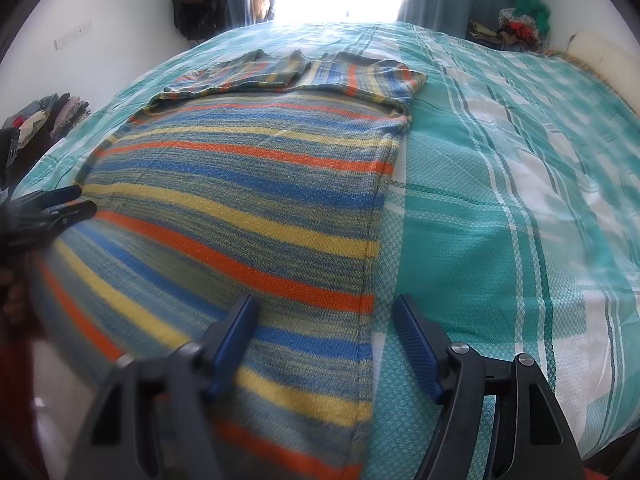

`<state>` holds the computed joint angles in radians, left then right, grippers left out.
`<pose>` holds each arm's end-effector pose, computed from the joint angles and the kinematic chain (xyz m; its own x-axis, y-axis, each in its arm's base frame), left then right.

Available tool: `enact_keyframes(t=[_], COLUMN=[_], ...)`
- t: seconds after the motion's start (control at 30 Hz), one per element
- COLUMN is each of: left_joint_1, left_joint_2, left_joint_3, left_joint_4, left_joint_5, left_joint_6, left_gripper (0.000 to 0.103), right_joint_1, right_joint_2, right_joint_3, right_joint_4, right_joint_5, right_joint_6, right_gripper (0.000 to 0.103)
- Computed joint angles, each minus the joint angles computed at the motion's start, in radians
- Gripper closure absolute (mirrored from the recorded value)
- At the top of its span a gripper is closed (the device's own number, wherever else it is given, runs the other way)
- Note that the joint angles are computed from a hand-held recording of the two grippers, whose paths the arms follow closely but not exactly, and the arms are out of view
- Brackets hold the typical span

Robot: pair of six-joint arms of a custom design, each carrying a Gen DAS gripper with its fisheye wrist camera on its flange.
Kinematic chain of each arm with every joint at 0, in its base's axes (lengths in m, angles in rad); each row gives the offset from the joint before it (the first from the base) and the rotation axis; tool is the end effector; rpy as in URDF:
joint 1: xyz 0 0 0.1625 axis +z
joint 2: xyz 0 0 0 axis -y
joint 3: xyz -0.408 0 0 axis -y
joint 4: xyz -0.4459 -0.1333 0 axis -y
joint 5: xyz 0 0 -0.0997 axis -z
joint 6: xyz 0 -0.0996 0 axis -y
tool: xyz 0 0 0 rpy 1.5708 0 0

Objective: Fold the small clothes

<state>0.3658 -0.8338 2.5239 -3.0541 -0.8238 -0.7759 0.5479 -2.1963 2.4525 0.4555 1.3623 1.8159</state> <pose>-0.2117 -0.2963 -0.0701 -0.7344 0.2795 -0.6184 0.5598 0.7647 -0.3192 -0.0915 -0.2362 0.2411 -0.6970 -0.1472 0.7018 -0.4889 0.8135 -0.3149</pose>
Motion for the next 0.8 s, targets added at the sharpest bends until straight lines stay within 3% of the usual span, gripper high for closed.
enact_keyframes(t=[0.8], left_joint_1=[-0.001], left_joint_2=[0.004], left_joint_3=[0.000], left_joint_4=[-0.004], left_joint_5=[0.001], left_joint_6=[0.000], left_gripper=[0.012], right_joint_1=[0.002], right_joint_2=[-0.001], right_joint_3=[0.002], right_joint_4=[-0.006], right_joint_5=[0.000], right_joint_6=[-0.002], right_gripper=[0.030])
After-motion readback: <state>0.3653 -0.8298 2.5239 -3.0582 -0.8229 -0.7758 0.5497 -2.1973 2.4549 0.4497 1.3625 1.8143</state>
